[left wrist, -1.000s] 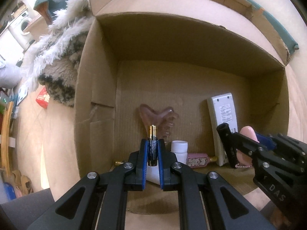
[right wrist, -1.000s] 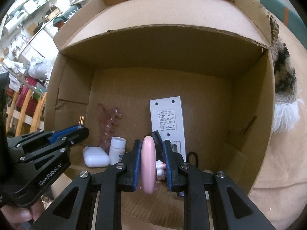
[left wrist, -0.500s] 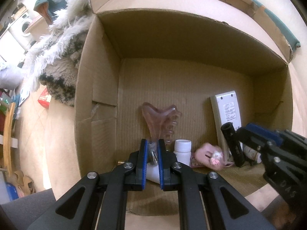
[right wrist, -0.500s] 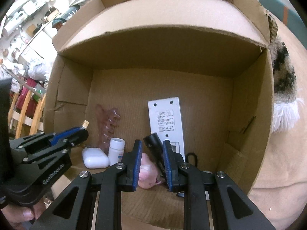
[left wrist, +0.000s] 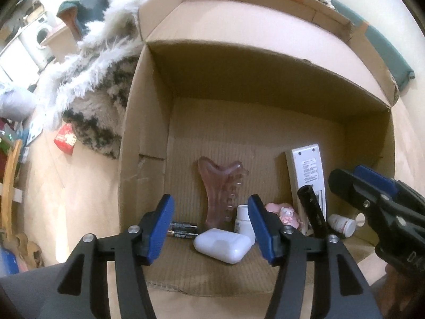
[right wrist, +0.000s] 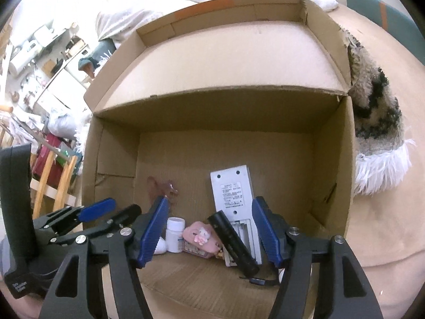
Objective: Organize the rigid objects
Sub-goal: 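Open both tools to drop the battery and heart case in the box, then withdraw both tools from the box toward the remaining items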
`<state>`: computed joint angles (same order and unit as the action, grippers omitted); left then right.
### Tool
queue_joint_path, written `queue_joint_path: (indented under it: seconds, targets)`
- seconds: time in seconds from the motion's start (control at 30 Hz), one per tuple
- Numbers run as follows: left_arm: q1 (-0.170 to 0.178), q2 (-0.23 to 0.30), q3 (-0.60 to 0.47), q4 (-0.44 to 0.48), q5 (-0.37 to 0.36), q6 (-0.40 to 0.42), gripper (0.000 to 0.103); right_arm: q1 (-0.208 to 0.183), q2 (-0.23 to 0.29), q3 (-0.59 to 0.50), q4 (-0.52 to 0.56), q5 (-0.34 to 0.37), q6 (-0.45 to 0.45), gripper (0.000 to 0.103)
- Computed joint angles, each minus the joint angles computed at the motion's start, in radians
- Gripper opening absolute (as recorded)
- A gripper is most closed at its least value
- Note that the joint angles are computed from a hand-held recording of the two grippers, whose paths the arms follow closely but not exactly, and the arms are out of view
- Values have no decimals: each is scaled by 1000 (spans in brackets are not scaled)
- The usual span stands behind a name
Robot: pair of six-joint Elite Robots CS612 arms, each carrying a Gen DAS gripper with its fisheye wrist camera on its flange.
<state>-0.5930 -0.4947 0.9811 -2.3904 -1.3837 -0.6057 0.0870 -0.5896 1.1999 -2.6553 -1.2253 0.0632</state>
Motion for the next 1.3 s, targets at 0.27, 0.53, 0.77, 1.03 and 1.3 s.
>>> queue_joint_path:
  seconds: [0.27,0.53,0.77,1.03,1.3]
  targets:
    - [-12,-1,-24,45,30,29,55,-6,-2,0,0,13,36,84]
    - [-9,-51,59,-53,15,66,55,-17,-26,41,-57,38,68,96]
    - [-9,-103,123,-46,31,8,55,-25,-69,111,-98,31,78,96]
    - [-17,-159,230,-92,22,-42,56,-35,-118,208,-115,68,111,96]
    - [-19,-199,314,-130,23,-89,56,-41,-160,302,-91,106,134,96]
